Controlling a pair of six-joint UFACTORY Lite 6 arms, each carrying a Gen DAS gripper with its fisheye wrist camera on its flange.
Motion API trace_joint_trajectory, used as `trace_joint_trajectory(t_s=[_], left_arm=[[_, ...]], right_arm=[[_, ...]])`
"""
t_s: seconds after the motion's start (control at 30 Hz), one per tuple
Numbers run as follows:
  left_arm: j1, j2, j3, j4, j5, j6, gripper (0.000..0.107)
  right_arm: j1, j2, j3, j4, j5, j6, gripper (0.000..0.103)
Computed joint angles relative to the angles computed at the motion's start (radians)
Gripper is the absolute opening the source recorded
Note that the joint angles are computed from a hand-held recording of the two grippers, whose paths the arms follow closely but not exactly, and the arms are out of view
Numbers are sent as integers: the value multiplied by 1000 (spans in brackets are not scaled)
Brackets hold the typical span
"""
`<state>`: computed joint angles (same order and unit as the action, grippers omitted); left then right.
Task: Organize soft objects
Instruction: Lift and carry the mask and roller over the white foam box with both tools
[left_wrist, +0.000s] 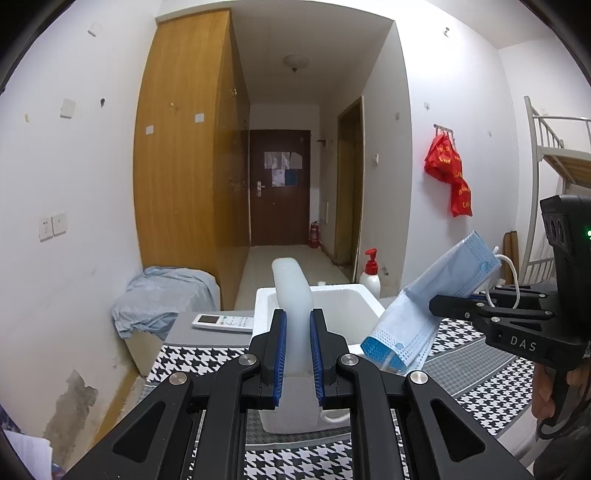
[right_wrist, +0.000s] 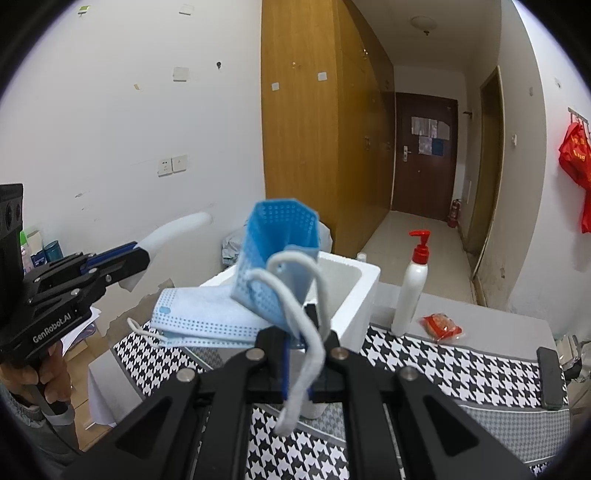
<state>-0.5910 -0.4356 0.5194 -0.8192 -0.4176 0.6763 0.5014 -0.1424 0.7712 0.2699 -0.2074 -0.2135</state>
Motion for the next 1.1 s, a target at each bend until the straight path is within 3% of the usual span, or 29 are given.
trace_joint_trajectory(t_s=[0.27, 0.37, 0.9, 1.1], left_arm=[[33, 74, 79, 61, 20, -22, 14], [55, 108, 109, 121, 27, -71, 14], [163, 252, 206, 372, 44, -287, 14], [171, 262, 205, 378, 34, -295, 14]], right_arm=[[-22, 90, 106, -67, 28, 43, 9], [-20, 114, 135, 5, 26, -41, 9], [-57, 320, 332, -134, 71, 91, 9], [-54, 390, 405, -109, 95, 66, 9]])
